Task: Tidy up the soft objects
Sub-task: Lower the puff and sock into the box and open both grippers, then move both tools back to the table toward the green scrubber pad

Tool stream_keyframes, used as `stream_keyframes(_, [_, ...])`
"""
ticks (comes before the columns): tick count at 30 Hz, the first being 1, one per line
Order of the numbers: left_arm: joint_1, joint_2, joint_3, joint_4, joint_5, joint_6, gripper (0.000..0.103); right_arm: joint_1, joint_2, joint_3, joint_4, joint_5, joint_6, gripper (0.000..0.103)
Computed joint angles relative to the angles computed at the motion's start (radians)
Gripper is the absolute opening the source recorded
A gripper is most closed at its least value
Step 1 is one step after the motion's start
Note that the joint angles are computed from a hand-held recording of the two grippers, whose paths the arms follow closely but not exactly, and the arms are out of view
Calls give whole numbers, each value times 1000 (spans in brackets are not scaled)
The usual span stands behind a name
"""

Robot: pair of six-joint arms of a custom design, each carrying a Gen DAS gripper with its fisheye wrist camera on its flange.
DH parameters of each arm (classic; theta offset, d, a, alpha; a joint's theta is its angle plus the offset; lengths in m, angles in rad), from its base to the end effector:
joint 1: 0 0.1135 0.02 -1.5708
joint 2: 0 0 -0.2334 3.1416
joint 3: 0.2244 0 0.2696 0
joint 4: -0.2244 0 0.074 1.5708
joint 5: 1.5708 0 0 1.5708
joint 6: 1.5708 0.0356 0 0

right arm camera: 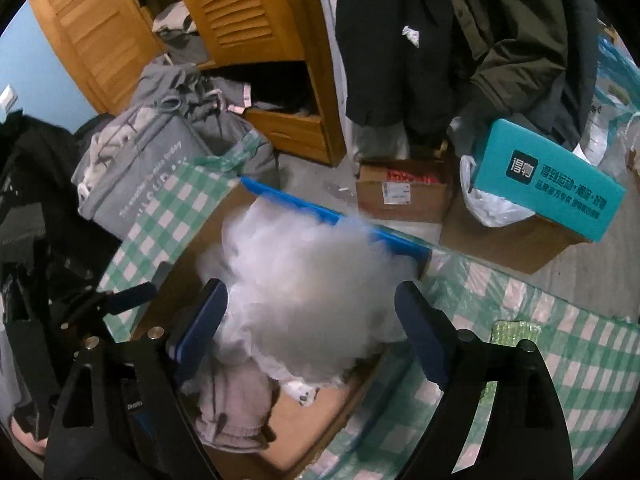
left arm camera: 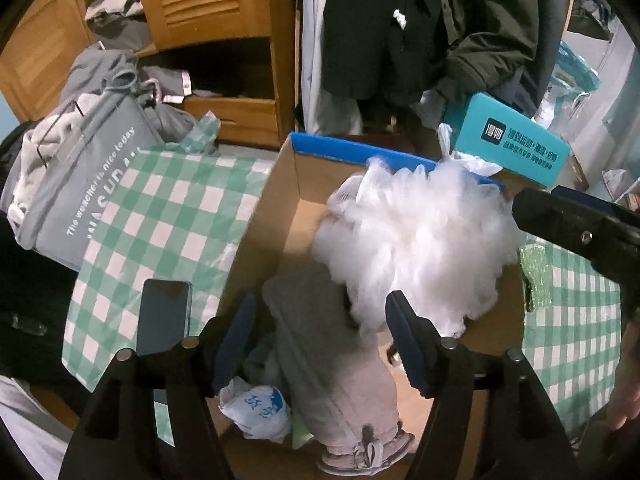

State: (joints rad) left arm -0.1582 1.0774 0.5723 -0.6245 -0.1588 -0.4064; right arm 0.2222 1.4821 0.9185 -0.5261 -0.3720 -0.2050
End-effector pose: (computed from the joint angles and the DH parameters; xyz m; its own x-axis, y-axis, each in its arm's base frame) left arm 0.2133 -0.0283 0.1457 -0.8554 -0.2588 -0.4488 -0.2713 0.9618 -0.0375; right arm 0.2929 0.0794 0.1613 -0.7714 -0.3687 -0.5187 -0.5376 0.8136 0.2213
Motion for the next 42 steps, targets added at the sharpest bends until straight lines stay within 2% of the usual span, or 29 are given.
stream_keyframes(5, [-14,-35,2,-16,6,-7,69,27,1,16,-12,16,40,88])
stream_keyframes(17, [-152,-68,29,-54,-63,-45,73,-54,-84,-38,-42,30,-17,88])
stream_keyframes(28, [-311,1,96,-64,-117,-101,73,-188,-123,-81,-70,14,-87,88])
stream_keyframes(42, [-472,195,234,-45,-154,-153,76,-450,-77,-64,-106,-34,-220,88])
